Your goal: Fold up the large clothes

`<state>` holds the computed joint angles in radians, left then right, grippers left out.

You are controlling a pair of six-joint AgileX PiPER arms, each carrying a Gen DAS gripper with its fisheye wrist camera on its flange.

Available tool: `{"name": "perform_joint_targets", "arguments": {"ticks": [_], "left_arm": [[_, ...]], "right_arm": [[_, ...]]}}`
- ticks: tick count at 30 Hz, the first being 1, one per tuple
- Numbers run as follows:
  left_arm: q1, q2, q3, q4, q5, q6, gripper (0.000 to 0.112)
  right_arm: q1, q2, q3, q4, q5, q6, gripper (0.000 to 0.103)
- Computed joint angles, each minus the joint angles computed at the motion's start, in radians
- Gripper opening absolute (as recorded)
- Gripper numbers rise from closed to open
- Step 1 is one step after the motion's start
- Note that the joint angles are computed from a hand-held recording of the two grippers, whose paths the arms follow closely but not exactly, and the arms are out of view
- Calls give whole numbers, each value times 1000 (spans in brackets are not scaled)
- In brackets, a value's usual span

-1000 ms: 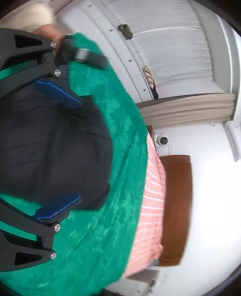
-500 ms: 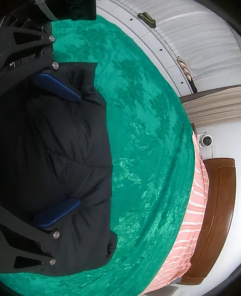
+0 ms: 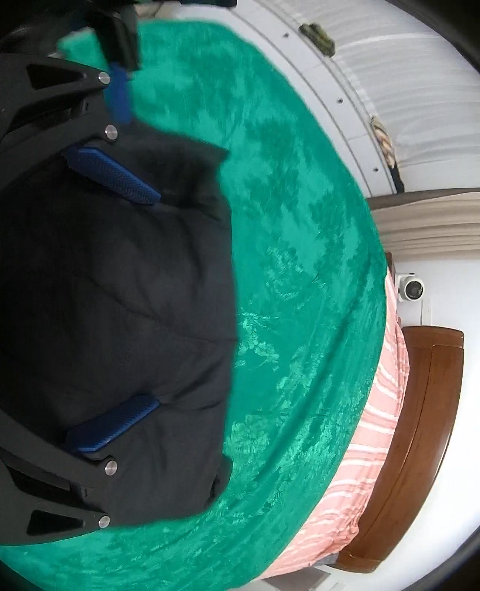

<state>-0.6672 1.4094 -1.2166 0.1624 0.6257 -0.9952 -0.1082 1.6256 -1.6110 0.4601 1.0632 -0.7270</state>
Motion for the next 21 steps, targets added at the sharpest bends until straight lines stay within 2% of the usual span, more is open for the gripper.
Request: {"name": "perform_joint_targets", "arguments": {"ticks": [2,4,7,8,9,11,13,14,17,21], "left_arm": [[-27,-85,52,102,38,-95,94],[-25,-168,127,117,44,-142,95],[-14,-232,216,115,49,-204,95],[-15,-245,240,121,51,-226,95],[-23,-252,253,135,58,-251,95],[-45,-265,270,171,85,-308,95],[-100,-277,268,244,146,-389,95],[-131,-279,262,282,180,-427,95],[-198,-267,234,358,278,-494,95],[-247,-225,191,412,373,-511,95]], "right_arm": [[-120,-134,80,120,30,-128,103],[-185,-262,211,149,8,-247,103],[-200,-420,449,183,-36,-419,102],[-157,-466,534,156,-96,-442,102],[-82,-503,617,90,-192,-425,102],[53,-532,735,-58,-361,-326,103],[94,-547,777,-99,-434,-285,103],[104,-546,774,-126,-438,-256,103],[73,-532,727,-113,-370,-258,103],[-63,-555,655,30,-237,-336,103]]}}
